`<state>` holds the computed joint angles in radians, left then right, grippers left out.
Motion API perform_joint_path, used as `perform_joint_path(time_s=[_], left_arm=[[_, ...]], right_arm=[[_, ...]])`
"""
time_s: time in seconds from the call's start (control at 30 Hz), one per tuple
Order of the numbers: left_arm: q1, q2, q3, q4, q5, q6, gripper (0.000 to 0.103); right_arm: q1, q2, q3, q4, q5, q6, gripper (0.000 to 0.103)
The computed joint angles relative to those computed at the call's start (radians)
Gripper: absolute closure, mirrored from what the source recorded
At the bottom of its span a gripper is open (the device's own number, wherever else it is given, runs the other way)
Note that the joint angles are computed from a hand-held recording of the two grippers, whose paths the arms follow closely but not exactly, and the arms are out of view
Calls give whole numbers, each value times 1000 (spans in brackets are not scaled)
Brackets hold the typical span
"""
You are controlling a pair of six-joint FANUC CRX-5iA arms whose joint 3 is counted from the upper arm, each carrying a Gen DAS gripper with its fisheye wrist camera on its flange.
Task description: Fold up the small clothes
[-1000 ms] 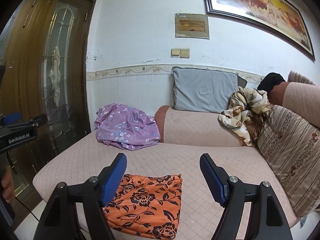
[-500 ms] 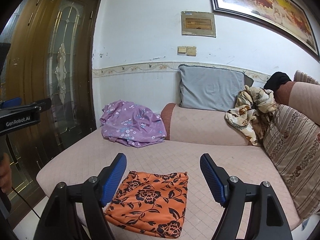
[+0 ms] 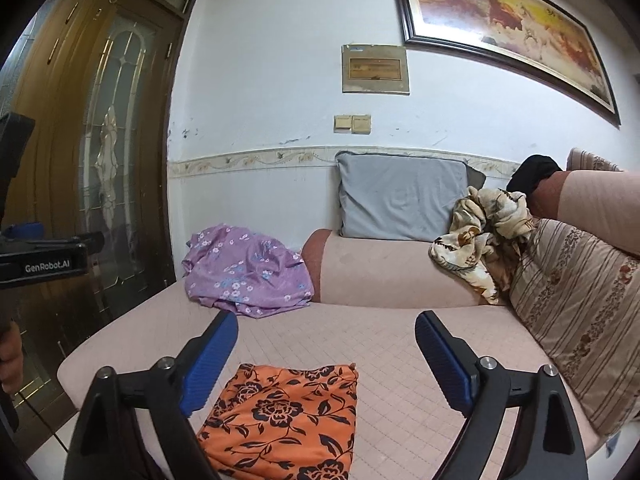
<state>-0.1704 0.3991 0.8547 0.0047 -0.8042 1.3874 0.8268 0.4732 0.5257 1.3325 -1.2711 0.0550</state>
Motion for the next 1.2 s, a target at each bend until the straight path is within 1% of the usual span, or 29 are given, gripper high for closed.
perform_joint_path(time_s=[0.2, 0.3, 0.43, 0.5, 0.57, 0.6, 0.63, 0.67, 0.77, 0.9, 1.0, 1.1, 1.2], left_arm=[[-1, 36, 48, 8, -30, -6, 0], [1, 56, 72, 16, -39, -5, 0], [6, 68, 74, 33, -31, -7, 0], [3, 67, 66, 24, -19, -5, 0], [2, 65, 55, 17, 2, -2, 0], [2, 66, 54, 16, 5, -3, 0], [1, 68, 53, 16, 9, -4, 0], [1, 70, 54, 16, 9, -4, 0], [1, 73, 57, 13, 9, -2, 0], [2, 85, 69, 17, 3, -2, 0], [2, 104, 93, 29, -18, -6, 0], [0, 115, 105, 31, -24, -13, 0], [-2, 124, 115, 31, -33, -16, 0]], right_arm=[[-10, 6, 11, -7, 4, -1, 11], [-14, 13, 15, 8, -2, -10, 10], [-17, 13, -2, 55, 0, -24, 1], [-19, 4, -17, 58, 30, -33, 0], [-25, -14, -54, 68, 76, -74, 0], [-25, -22, -82, 95, 86, -118, 0], [-32, -35, -129, 150, 105, -190, 0], [-36, -39, -147, 170, 117, -222, 0], [-43, -38, -137, 113, 162, -194, 0], [-45, -21, -120, 97, 151, -168, 0], [-45, -10, -99, 66, 157, -107, 0], [-48, -1, -85, 50, 157, -80, 0], [-52, -2, -98, 66, 150, -118, 0]])
